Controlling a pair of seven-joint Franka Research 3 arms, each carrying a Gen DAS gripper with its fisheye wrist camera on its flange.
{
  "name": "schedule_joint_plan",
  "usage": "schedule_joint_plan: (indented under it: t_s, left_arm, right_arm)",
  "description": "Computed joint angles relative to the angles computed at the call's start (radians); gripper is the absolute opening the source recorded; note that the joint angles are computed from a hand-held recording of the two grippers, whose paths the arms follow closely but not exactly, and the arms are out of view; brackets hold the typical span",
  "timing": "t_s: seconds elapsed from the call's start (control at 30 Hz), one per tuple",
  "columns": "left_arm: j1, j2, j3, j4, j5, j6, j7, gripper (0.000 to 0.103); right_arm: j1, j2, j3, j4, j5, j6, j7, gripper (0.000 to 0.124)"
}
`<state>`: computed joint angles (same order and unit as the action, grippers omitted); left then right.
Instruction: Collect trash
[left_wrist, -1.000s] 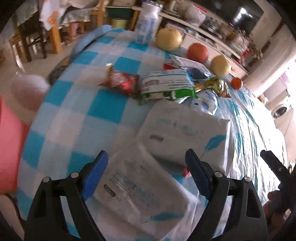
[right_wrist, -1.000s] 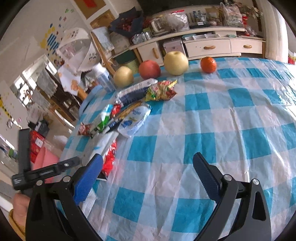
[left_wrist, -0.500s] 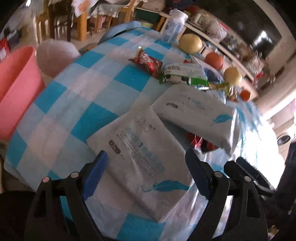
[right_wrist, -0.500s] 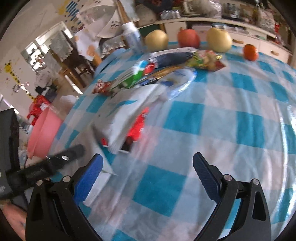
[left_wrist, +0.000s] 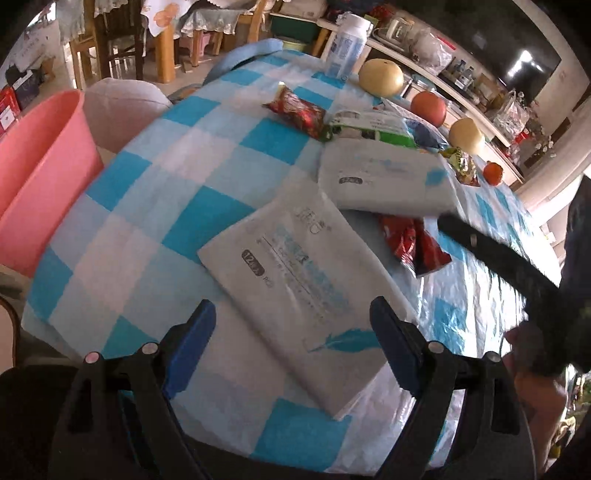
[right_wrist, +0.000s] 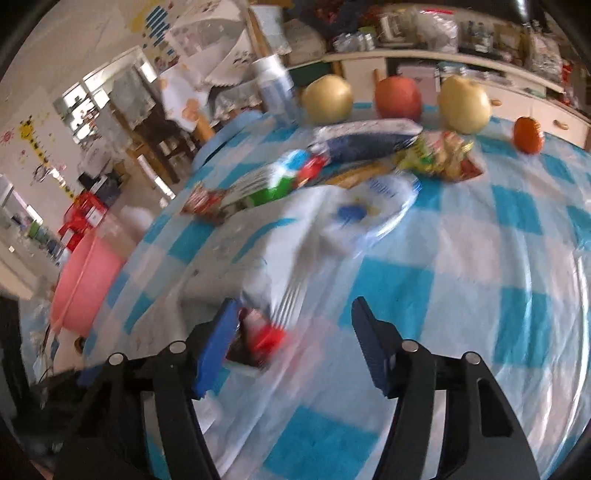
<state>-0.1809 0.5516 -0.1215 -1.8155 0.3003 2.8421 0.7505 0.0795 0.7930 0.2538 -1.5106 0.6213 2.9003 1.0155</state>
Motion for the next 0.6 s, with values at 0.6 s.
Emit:
schedule_joint_plan:
  t_s: [0.6]
  left_arm:
    - [-0.075, 0.11, 0.045, 0.182, 0.063, -0.137, -0.068, 0.096]
  right_arm:
    - [0.043, 0.044, -0.027, 0.077, 0.021, -0.137, -0.003, 0.068]
